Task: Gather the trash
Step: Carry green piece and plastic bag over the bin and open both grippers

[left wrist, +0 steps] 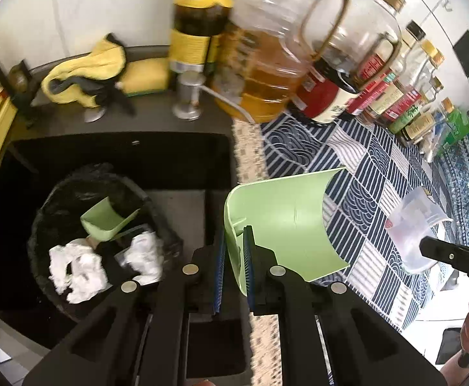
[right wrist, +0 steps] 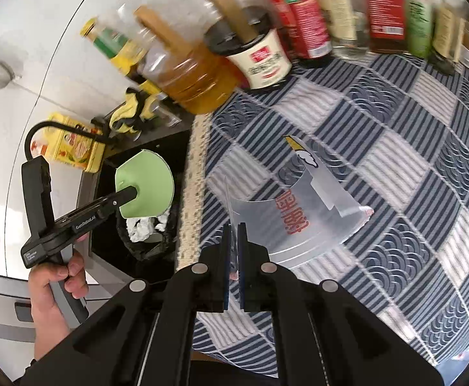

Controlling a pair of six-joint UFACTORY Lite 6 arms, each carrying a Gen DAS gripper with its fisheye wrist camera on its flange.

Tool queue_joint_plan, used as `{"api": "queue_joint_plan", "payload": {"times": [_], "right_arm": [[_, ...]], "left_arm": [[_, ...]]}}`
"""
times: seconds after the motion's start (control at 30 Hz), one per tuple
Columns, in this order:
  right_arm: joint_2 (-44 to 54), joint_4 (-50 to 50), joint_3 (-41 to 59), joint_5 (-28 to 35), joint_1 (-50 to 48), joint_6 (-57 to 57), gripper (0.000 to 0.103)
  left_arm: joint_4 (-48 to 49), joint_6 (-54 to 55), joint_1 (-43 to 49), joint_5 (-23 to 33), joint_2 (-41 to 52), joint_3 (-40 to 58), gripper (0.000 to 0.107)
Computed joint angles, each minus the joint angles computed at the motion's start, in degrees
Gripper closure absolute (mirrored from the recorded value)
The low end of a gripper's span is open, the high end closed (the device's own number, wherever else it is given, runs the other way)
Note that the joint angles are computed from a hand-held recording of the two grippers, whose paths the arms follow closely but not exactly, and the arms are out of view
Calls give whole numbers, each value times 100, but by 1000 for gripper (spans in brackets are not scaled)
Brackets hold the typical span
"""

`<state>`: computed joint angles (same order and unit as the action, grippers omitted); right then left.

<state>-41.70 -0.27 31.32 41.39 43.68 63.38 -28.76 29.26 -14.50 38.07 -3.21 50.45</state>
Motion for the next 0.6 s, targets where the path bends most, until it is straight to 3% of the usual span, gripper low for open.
{"api": "queue_joint_plan", "payload": {"times": [0.3, 0.6], "right_arm": [[2362, -446, 1218, -1089, 877, 752, 98], [4483, -526, 2950, -1426, 1328, 720, 98]], "left_arm": [[-467, 1665, 1712, 407, -255, -420, 97], [-787, 3226, 3478, 785, 98, -308, 97]]}}
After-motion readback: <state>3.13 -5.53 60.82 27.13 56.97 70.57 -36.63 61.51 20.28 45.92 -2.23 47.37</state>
